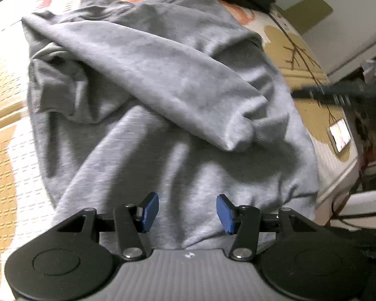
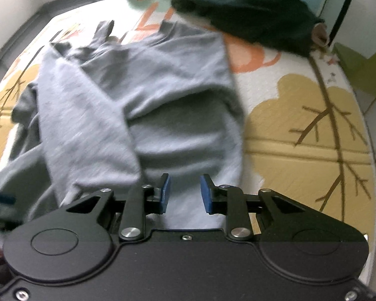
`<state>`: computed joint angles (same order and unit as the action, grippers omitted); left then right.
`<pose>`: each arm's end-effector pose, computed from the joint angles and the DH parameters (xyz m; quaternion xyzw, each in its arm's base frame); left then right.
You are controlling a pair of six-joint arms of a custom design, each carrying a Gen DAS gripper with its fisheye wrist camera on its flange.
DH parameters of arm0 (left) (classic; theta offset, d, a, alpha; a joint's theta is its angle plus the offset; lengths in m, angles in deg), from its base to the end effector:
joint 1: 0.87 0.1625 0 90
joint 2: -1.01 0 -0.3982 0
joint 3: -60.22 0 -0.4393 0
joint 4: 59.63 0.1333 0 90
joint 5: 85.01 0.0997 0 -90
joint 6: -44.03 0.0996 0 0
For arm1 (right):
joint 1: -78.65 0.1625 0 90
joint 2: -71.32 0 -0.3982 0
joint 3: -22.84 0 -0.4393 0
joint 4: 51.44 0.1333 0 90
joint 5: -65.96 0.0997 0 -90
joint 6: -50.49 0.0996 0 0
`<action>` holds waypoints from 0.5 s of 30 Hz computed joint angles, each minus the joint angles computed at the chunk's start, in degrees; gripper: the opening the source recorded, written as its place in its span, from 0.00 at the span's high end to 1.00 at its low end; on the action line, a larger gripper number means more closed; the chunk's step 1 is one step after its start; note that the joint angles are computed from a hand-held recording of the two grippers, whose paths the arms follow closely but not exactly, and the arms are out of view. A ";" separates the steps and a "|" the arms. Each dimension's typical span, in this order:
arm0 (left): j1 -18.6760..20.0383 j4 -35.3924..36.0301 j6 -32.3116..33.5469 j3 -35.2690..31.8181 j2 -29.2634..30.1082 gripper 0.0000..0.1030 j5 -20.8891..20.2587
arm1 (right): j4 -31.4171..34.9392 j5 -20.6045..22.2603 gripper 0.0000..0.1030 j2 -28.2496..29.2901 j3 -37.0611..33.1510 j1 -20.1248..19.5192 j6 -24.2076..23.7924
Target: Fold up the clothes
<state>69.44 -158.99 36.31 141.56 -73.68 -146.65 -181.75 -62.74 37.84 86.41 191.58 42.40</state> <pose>-0.0473 -0.6683 0.4129 0.0953 0.9646 -0.0803 0.2325 0.3865 -0.7313 0.1031 0.2229 -0.9134 0.1260 0.3164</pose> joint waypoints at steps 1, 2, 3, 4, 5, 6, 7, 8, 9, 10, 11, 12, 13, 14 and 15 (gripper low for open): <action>0.25 -0.38 -0.46 -0.10 -0.20 0.48 0.34 | 0.79 0.59 0.77 -0.54 0.77 0.13 0.54; 0.50 -0.77 -0.92 -0.20 -0.39 0.48 0.67 | 1.55 1.25 0.79 -1.09 1.56 0.25 1.03; 0.79 -1.18 -1.40 -0.35 -0.54 0.48 0.98 | 2.23 2.07 0.79 -1.62 2.38 0.38 1.42; 1.15 -1.62 -1.92 -0.58 -0.63 0.48 1.22 | 2.90 2.93 0.80 -2.13 3.14 0.50 1.78; 1.50 -2.07 -2.43 -0.82 -0.70 0.48 1.46 | 3.54 3.90 0.81 -2.57 3.80 0.61 2.07; 1.84 -2.57 -2.89 -1.03 -0.76 0.48 1.77 | 4.13 4.92 0.82 -2.99 4.45 0.74 2.31; 2.16 -3.20 -3.27 -1.19 -0.80 0.48 2.21 | 4.60 6.01 0.83 -3.37 5.10 0.88 2.49; 2.51 -3.81 -3.68 -1.41 -0.79 0.48 2.63 | 5.01 7.05 0.83 -3.68 5.68 1.03 2.58; 2.92 -4.38 -4.18 -1.76 -0.69 0.48 3.01 | 5.33 7.94 0.83 -3.80 6.09 1.21 2.47; 3.32 -4.96 -4.62 -2.12 -0.56 0.48 3.33 | 5.63 8.73 0.83 -3.85 6.40 1.39 2.39; 3.71 -5.58 -4.98 -2.48 -0.41 0.48 3.55 | 5.88 9.28 0.83 -3.74 6.51 1.54 2.39; 4.04 -6.10 -5.34 -2.81 -0.24 0.48 3.85 | 6.14 9.83 0.83 -3.61 6.61 1.70 2.40; 4.23 -6.48 -5.51 -3.07 -0.03 0.48 4.38 | 6.38 10.28 0.83 -3.47 6.67 1.85 2.42; 4.41 -7.00 -5.28 -3.28 0.21 0.48 5.05 | 6.59 10.48 0.83 -3.29 6.70 1.98 2.52; 4.58 -7.41 -5.09 -3.53 0.49 0.48 5.69 | 6.81 10.70 0.83 -3.10 6.69 2.11 2.66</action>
<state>74.02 -166.39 31.22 138.03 -73.19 -140.96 -174.94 -52.04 34.74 93.10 193.70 45.06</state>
